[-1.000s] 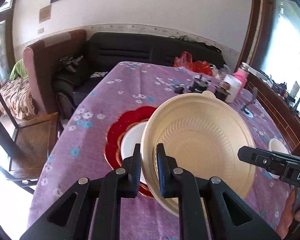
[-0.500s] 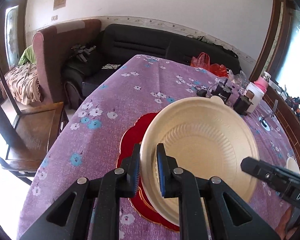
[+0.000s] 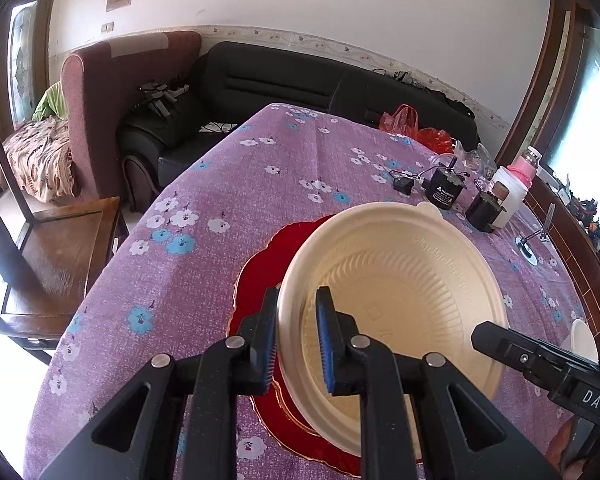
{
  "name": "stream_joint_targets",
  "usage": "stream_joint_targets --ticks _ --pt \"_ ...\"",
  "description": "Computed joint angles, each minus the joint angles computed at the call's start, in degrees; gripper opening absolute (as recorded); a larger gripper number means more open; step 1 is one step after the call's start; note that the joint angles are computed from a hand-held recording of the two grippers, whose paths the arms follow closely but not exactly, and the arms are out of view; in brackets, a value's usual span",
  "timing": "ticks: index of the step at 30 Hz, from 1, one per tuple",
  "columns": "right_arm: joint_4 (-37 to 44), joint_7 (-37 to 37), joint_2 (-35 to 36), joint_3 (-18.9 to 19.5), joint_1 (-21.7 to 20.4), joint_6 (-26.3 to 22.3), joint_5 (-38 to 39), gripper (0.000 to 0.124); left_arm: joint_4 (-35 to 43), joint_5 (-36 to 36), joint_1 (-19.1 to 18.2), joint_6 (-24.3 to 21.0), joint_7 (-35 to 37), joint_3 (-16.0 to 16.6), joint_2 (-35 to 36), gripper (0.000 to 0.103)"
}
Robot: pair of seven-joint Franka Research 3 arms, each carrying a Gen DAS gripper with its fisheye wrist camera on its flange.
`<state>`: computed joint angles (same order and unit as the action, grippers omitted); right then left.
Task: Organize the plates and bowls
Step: 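Lower the beige bowl over the white plate with both grippers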
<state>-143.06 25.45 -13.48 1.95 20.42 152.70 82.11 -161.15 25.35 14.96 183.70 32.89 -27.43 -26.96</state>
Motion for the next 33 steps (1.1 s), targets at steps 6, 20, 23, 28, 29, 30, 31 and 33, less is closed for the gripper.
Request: stream_joint_targets --ticks 6,20,23,28,29,30,31,33 --pt "-0.18 0.41 -0.02 -0.01 -0.1 -0.23 0.04 0.021 0.34 -0.04 -0.97 -0.24 0.43 0.98 0.77 0.016" --pt "-0.05 1.03 0.38 0.01 -0.17 -0.25 -0.45 0.021 0.13 -0.5 -2.22 -0.09 0.68 2.15 0.99 0.018" --pt "-0.06 1.42 0.38 -0.04 -0.24 -0.73 -0.83 0.023 -0.07 -0.62 -2.51 0.2 0.77 2.4 0.85 0.021" --pt "-0.08 1.65 0.35 0.01 -0.25 -0.76 -1.0 0.026 -0.17 -0.97 -2.49 0.48 0.94 2.1 0.73 0.022" --pt "-0.13 1.6 0.29 0.02 -0.22 -0.74 -0.9 0.026 -0.18 -1.06 -2.51 0.49 0.97 2.09 0.68 0.022" --pt "-0.15 1.49 0.24 0.01 -0.19 -0.73 -0.77 0.026 -0.2 -1.12 -2.15 0.47 0.86 1.68 0.5 0.022" --pt "-0.11 1.41 0.3 -0.05 -0.23 -0.78 -0.72 0.026 -0.25 -1.2 -1.9 0.59 0.74 1.42 0.41 0.023" --pt "-0.23 1.27 0.08 -0.01 -0.19 -0.7 -0.55 0.028 -0.31 -1.37 -1.86 0.87 0.74 1.43 0.37 0.029"
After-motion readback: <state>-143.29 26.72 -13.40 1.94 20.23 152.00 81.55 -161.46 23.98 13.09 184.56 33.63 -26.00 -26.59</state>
